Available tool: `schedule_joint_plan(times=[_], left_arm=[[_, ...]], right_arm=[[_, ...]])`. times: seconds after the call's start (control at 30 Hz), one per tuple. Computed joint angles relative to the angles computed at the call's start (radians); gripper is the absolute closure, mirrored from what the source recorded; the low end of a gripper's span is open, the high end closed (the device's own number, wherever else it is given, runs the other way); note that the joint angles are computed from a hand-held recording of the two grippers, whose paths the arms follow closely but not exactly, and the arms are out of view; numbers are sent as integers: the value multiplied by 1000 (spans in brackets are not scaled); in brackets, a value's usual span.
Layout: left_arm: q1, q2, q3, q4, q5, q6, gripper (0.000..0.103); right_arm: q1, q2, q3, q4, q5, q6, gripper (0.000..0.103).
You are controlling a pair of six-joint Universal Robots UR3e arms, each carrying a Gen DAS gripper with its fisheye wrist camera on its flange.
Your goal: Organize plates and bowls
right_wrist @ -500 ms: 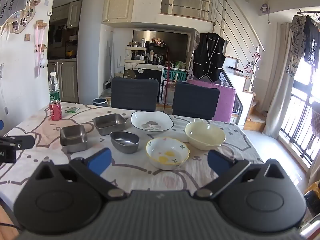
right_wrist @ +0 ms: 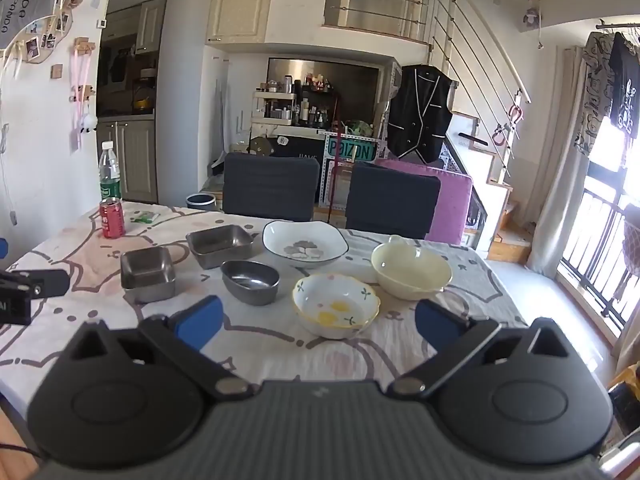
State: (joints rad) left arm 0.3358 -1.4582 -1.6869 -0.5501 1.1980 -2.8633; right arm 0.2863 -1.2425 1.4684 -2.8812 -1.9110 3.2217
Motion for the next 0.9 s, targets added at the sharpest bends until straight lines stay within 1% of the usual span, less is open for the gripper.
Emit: schedule_joint_plan(times=[0.43, 0.9], left_arm=[[7, -9, 11, -6, -7, 3, 0], [12, -10, 16, -14, -13, 5, 0]], right_arm=[[2, -8, 12, 4, -2, -4, 0], [-3, 0, -15, 37, 3, -18, 0]])
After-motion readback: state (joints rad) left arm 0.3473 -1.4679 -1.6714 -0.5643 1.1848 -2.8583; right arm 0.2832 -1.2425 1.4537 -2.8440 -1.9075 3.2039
